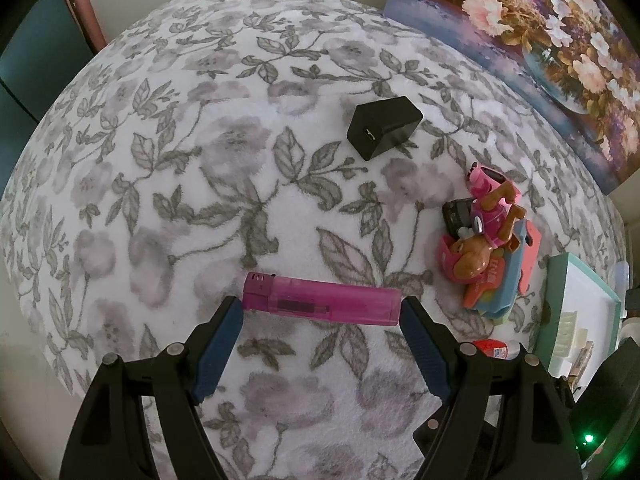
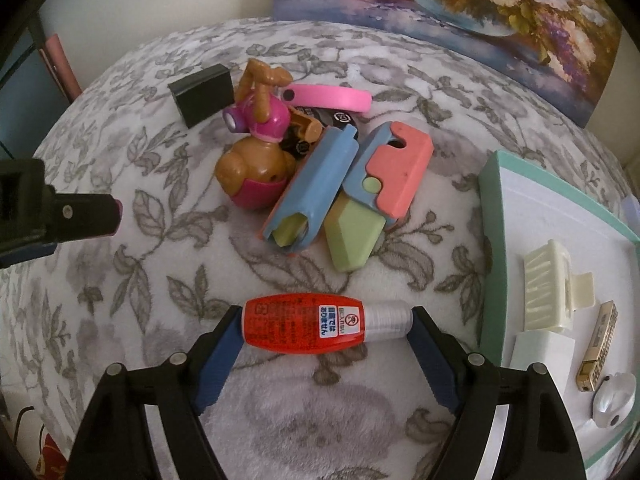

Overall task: Organize rigid objects
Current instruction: 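Carry the lighter into the tray and open the left tool while the right tool releases the glue bottle there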

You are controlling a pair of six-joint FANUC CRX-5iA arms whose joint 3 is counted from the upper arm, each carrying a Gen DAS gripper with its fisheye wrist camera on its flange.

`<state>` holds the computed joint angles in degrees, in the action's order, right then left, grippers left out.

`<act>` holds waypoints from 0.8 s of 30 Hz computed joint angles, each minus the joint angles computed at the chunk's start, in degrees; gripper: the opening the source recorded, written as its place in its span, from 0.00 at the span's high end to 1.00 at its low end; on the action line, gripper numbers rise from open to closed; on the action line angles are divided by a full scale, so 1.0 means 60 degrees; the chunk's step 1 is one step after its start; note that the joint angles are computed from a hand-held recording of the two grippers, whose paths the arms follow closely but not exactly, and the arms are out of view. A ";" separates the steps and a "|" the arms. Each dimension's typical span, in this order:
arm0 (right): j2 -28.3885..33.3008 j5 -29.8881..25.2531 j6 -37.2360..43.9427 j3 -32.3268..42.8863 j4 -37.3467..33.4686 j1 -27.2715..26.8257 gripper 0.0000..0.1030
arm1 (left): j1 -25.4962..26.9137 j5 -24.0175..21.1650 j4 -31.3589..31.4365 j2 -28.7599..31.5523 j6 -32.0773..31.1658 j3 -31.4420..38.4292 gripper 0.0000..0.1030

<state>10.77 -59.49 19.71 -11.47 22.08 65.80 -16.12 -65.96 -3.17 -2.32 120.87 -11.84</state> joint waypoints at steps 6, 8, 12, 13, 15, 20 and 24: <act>-0.0109 0.0027 -0.0106 -0.0127 0.0078 0.0035 0.19 | -0.0049 -0.0036 -0.0068 0.0042 -0.0011 0.0060 0.21; -0.0131 0.0048 -0.0150 -0.0162 0.0111 0.0042 0.19 | -0.0076 -0.0054 -0.0115 0.0058 -0.0009 0.0088 0.21; -0.0187 0.0009 -0.0218 -0.0186 0.0110 0.0037 0.22 | -0.0156 -0.0104 -0.0247 0.0114 0.0037 0.0159 0.21; -0.0234 0.0053 -0.0238 -0.0215 0.0085 0.0012 0.22 | -0.0184 -0.0119 -0.0287 0.0131 0.0058 0.0184 0.21; -0.0331 0.0151 -0.0315 -0.0306 0.0079 -0.0022 0.22 | -0.0241 -0.0159 -0.0384 0.0155 0.0081 0.0235 0.21; -0.0594 0.0390 -0.0500 -0.0490 0.0028 -0.0117 0.22 | -0.0392 -0.0238 -0.0579 0.0195 0.0187 0.0381 0.21; -0.1091 0.0730 -0.1058 -0.0846 0.0256 -0.0207 0.22 | -0.0557 -0.0274 -0.0859 0.0079 0.0415 0.0546 0.21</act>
